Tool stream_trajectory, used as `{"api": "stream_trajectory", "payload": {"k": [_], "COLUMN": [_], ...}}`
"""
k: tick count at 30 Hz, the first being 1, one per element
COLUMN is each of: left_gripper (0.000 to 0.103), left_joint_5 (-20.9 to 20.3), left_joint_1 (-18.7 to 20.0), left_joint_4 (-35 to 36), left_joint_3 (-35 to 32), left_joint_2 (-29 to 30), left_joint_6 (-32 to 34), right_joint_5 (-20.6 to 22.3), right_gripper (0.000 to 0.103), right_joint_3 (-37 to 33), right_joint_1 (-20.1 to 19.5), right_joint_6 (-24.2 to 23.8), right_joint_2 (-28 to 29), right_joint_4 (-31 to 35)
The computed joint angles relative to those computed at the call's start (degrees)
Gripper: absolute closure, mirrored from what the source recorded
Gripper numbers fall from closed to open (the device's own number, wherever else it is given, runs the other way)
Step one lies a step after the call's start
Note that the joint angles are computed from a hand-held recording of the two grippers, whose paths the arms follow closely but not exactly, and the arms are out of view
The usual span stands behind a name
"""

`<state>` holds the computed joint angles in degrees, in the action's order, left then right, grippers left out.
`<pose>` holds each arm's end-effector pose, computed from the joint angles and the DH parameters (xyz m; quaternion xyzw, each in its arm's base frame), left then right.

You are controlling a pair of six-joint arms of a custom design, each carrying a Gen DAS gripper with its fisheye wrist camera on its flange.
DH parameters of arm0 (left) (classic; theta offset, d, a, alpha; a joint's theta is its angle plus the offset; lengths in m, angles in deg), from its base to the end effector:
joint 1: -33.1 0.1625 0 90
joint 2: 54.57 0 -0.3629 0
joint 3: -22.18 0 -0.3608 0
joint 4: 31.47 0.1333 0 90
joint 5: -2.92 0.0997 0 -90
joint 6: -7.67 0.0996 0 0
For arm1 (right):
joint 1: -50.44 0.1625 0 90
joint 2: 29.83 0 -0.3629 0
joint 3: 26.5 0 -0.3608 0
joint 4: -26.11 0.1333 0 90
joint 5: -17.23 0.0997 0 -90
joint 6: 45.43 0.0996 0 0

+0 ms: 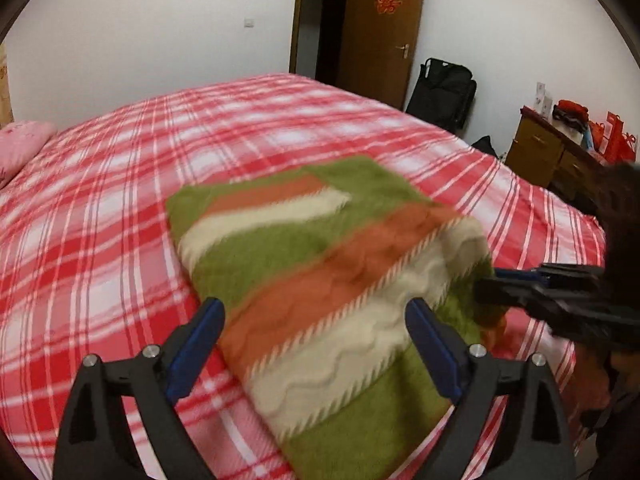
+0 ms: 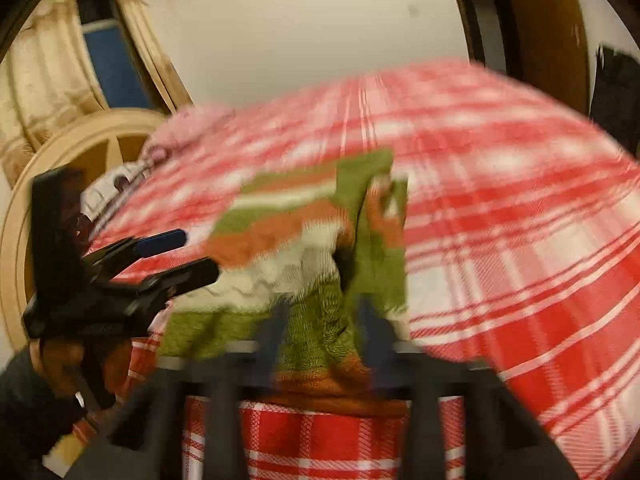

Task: Fold small clothes
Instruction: 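Lower the fold onto the sweater and open both grippers, then move the right gripper to the green side edge of the folded sweater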

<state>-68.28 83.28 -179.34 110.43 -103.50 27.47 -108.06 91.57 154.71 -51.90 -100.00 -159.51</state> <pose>-0.2841 -0.5991 0.1498 0.4612 0.8579 -0.1846 0.1311 0.1947 -0.4584 0.2552 0.0363 -0.8793 0.4034 0.2504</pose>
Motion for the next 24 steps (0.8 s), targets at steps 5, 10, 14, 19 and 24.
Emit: {"api": "stream_trajectory", "payload": {"k": [5,10,14,19,24], "left_gripper": [0.009,0.008,0.003,0.001,0.0], "left_joint_5": [0.27,-1.91,-2.7,-2.34,-2.81], "left_joint_1": [0.94,2.13,2.66,2.72,3.21], "left_joint_4": [-1.05,-0.43,-0.36,0.62,2.2], "left_joint_3": [3.89,4.22,4.69,4.4,3.61], "left_joint_2": [-1.48,-1.74,-2.09,-1.83,-1.49], "left_joint_6": [1.3,0.57,-0.67,-1.97,-3.1], "right_joint_5": [-3.55,-3.61,-7.89,-4.22,1.92], "right_gripper": [0.097,0.096,0.056,0.054,0.054], "right_joint_3": [1.88,3.42,1.12,-5.02,-11.53], "right_joint_1": [-0.52,-0.83,1.42,3.82,2.0], "right_joint_6": [5.61,6.94,5.1,-3.79,-5.83], "right_joint_2": [-1.17,-2.5,-0.63,4.09,8.11], "right_joint_4": [5.85,5.53,-0.77,-5.8,2.61]}}
